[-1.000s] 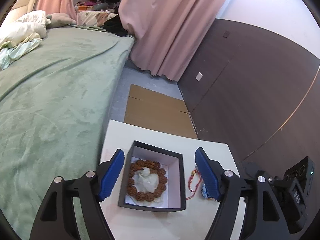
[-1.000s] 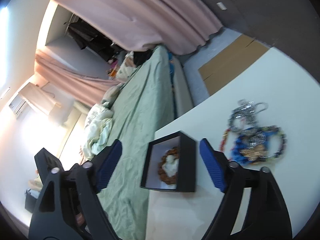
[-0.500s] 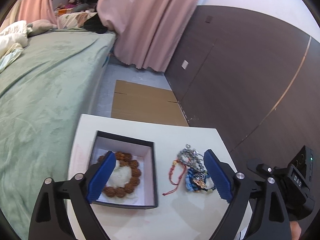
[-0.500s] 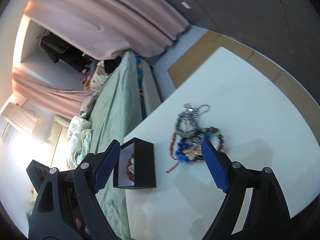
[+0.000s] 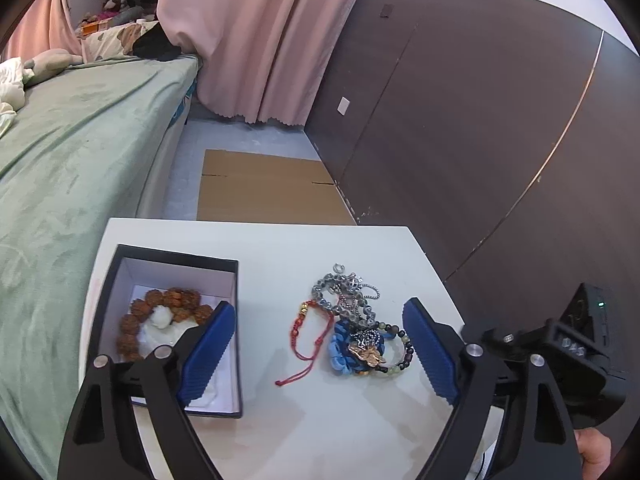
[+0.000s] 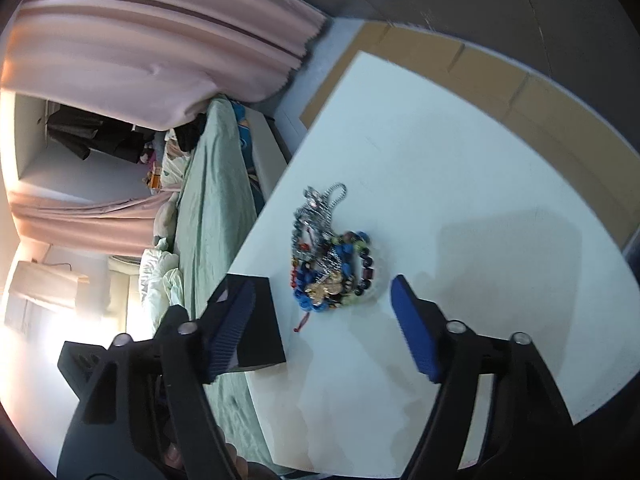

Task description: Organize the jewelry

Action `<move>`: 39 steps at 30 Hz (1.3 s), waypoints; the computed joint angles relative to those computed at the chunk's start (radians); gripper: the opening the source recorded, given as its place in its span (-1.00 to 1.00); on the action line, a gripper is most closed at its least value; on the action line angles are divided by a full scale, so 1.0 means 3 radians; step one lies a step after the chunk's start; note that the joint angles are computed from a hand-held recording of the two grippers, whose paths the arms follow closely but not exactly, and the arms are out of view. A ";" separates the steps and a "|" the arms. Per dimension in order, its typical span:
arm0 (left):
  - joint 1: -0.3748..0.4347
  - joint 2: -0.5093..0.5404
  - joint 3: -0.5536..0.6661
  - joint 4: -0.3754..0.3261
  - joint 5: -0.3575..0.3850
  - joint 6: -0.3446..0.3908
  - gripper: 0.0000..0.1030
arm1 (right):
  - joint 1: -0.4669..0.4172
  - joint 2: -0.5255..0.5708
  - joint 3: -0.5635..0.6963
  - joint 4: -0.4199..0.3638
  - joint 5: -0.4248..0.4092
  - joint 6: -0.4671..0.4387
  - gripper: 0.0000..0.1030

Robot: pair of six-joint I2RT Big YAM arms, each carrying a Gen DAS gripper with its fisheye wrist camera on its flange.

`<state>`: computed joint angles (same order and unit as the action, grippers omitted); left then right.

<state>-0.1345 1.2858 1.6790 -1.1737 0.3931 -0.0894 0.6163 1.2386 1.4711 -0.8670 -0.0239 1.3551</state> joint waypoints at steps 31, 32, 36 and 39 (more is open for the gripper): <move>-0.0335 0.0375 0.0025 0.0028 -0.0029 -0.0302 -0.14 | -0.0062 0.0078 0.0001 -0.0117 -0.0054 0.0006 -0.83; -0.0352 0.0395 0.0027 0.0030 -0.0048 -0.0314 -0.14 | -0.0060 0.0065 0.0009 -0.0123 -0.0034 -0.0007 -0.83; -0.0387 0.0475 0.0054 0.0023 -0.0099 -0.0345 -0.20 | -0.0046 0.0005 0.0020 -0.0116 0.0042 -0.0065 -0.83; -0.0403 0.0528 0.0060 -0.0001 -0.0114 -0.0374 -0.25 | -0.0053 -0.0044 -0.0005 -0.0052 0.0046 -0.0081 -0.83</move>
